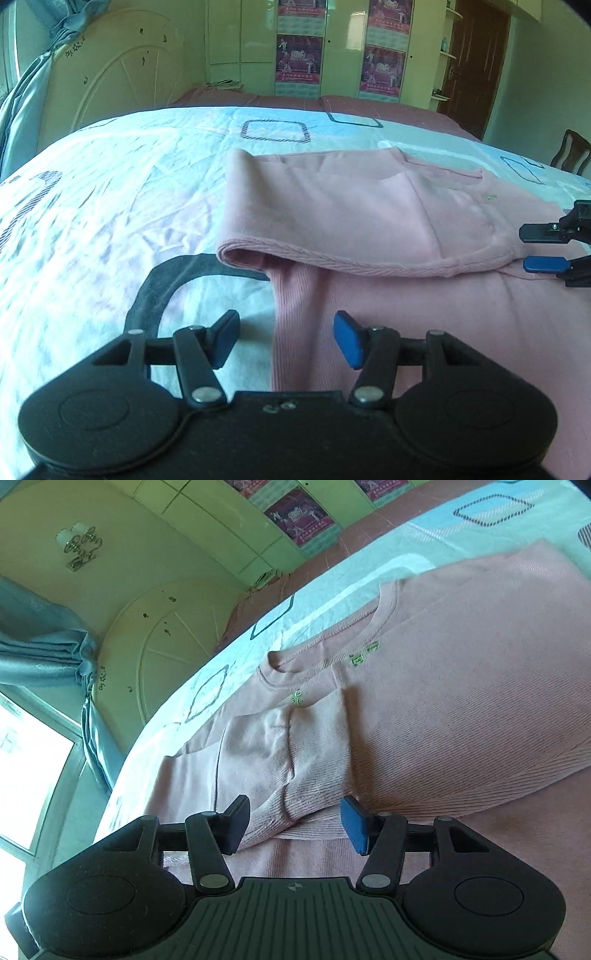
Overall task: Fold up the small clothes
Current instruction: 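Fold the sleeve with the left tool across the body toward the first sleeve, then open the left tool and smooth the folded side with both tools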
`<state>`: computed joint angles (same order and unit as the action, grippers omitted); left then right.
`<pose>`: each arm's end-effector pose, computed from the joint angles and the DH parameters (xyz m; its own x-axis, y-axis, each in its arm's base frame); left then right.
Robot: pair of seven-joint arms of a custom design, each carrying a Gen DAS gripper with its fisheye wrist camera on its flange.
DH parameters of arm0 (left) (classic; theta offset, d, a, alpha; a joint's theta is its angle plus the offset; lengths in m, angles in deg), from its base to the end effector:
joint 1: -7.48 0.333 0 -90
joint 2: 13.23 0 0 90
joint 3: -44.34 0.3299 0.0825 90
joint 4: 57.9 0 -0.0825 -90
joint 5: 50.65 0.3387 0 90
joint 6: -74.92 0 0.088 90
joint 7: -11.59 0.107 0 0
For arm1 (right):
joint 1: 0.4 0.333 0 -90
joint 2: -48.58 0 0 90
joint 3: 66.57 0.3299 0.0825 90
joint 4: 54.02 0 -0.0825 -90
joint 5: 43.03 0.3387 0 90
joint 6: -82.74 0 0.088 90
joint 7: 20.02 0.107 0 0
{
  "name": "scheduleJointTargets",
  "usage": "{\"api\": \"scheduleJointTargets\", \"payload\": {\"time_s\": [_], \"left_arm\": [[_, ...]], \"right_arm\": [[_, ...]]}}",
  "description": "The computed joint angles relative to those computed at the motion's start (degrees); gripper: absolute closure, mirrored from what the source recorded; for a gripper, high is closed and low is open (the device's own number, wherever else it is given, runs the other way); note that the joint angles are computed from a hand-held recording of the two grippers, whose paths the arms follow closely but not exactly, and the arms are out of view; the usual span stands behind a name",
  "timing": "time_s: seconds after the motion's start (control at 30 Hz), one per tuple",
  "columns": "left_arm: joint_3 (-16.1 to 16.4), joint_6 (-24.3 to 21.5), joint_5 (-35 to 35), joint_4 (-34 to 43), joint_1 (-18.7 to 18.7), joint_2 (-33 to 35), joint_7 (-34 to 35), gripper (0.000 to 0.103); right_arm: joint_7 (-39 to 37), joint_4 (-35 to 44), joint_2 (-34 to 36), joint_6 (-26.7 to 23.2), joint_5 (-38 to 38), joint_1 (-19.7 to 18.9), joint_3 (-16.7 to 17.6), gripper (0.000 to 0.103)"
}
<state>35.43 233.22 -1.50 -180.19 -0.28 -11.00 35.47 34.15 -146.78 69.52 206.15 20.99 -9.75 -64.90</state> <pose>0.5136 -0.1861 0.4839 0.1421 -0.9897 0.0196 -0.7180 -0.1167 -0.6862 0.6510 -0.0535 0.4819 0.1230 -0.6600 -0.7411 -0.8812 0.2709 -0.3875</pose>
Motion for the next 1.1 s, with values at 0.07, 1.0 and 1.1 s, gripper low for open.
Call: {"api": "scheduleJointTargets", "payload": {"time_s": [0.07,1.0,1.1], "left_arm": [[0.5,1.2,1.0,0.9,0.4,1.2,0.1,0.050],[2.5,4.3,-8.1,3.6,1.1,4.8,16.7,0.092],[2.5,4.9,-9.1,3.4,1.3,4.9,17.2,0.092]], "right_arm": [[2.2,1.6,1.2,-0.1,-1.0,0.6,0.1,0.058],[-8.6,-8.5,-6.6,19.0,-5.7,2.9,-1.7,0.096],[-8.7,-9.2,-7.2,19.3,-6.0,3.2,-1.8,0.096]]}}
